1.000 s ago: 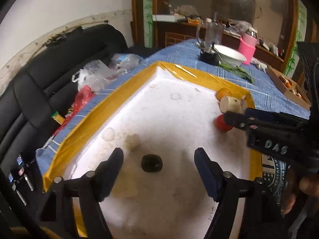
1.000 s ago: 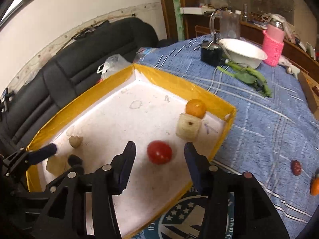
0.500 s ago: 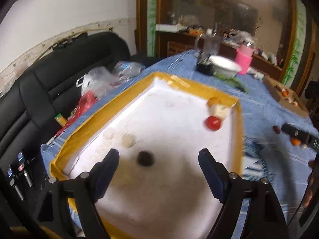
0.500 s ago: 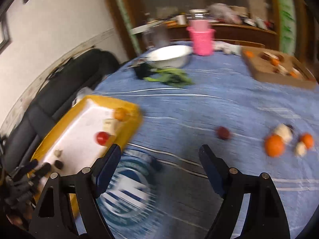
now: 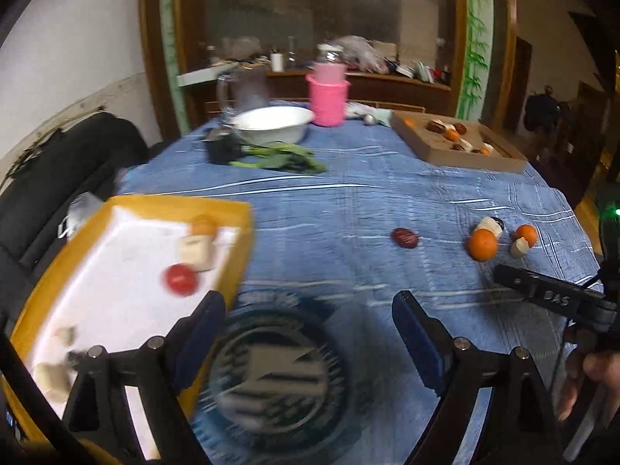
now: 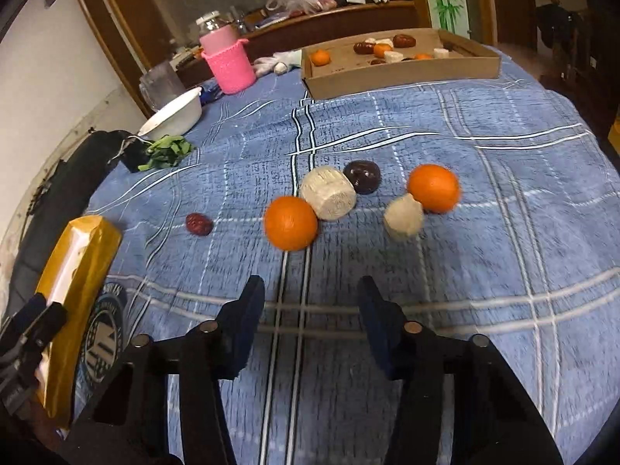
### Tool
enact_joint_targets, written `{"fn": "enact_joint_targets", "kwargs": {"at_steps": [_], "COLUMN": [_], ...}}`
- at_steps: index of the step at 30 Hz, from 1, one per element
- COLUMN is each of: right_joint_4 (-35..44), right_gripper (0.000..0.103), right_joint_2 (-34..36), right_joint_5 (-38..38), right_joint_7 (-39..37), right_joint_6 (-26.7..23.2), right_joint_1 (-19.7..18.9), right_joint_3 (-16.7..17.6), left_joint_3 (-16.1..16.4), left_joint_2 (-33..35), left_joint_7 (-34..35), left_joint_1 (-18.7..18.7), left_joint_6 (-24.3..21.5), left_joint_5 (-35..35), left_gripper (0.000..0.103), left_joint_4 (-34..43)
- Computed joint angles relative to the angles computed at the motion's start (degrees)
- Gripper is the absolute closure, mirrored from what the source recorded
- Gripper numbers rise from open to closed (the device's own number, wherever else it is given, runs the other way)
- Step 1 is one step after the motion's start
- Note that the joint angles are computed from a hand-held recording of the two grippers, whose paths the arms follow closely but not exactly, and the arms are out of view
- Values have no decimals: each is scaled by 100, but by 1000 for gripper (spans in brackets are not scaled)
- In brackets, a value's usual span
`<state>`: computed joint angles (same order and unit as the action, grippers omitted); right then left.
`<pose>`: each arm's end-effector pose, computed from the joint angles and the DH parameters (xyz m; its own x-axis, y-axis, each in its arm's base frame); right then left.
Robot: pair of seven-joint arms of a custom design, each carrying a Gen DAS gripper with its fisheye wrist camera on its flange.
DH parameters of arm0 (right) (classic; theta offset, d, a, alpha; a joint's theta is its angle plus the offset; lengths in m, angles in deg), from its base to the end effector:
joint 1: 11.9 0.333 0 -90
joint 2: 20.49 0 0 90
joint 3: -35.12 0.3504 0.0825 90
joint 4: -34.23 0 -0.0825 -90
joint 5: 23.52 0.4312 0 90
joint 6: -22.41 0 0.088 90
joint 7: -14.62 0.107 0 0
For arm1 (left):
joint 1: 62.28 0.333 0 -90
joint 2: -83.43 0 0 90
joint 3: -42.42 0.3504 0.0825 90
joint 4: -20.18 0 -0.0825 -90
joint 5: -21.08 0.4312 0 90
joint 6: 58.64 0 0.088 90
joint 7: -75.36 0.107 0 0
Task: Organize fruits
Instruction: 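Grasp the dark red date with the left tool while the right grasps an orange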
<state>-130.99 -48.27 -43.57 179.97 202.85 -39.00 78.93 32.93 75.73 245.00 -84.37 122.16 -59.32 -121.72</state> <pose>0.3820 0.1248 0.3386 -0.4876 -0.8287 -0.2750 -0.6030 0.5474 -0.5804 0.4614 -0.1806 0.3878 -0.5059 -0.8623 -0.0222 -0.5926 0.3662 -0.7174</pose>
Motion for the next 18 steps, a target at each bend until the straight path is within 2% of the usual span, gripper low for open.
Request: {"fn": "enact_joint_targets", "kwargs": {"at_steps": [2,3,5,7,9,10,11,13,16,18], "right_joint_4": [220,362,529,656,701,660,593,366,-18,-240], "right_gripper": [58,61,68,71,72,72,72,72,72,72], "right_joint_2": [233,332,472,590,570,540,475,264,-128,-353], "right_joint_5": [-151,-222,-295,-363,-435,-429,-399,-265,-76,75], "right_joint_7": [-42,-54,-63,-95,-142,-135,-132,-193,-215,-167], "right_joint_6": [91,99,99,138,92,122,152,137,98,179], "right_joint_1": [-519,-844,-1222,-1532,-1618,-1563,-1481,-1048,-407,-183], "right_joint_3": [355,603,864,1090,1190,1143,1067,688,173,35], "left_joint_3": [-157,-147,-194,-300,-330,-346,-419,-482,-670,-501], "left_joint_2": [196,284,487,708,878,936,988,1118,1312,1460], "left_joint_7": [-920,-1055,-1299,-2131,-3258,-3572,-3559,-3938,-4150,-4768], "left_joint_1": [89,47,6,88,156,196,268,317,423,271], "left_joint_6": [5,14,95,127,148,34,-80,-178,-226,-223], "left_joint_5": [853,945,1162,2085,3291,3629,3628,4071,4341,5029], "left_gripper": [13,13,13,14,20,27,33,36,42,51], "left_joint_4": [66,132,261,333,329,371,433,526,677,763]}}
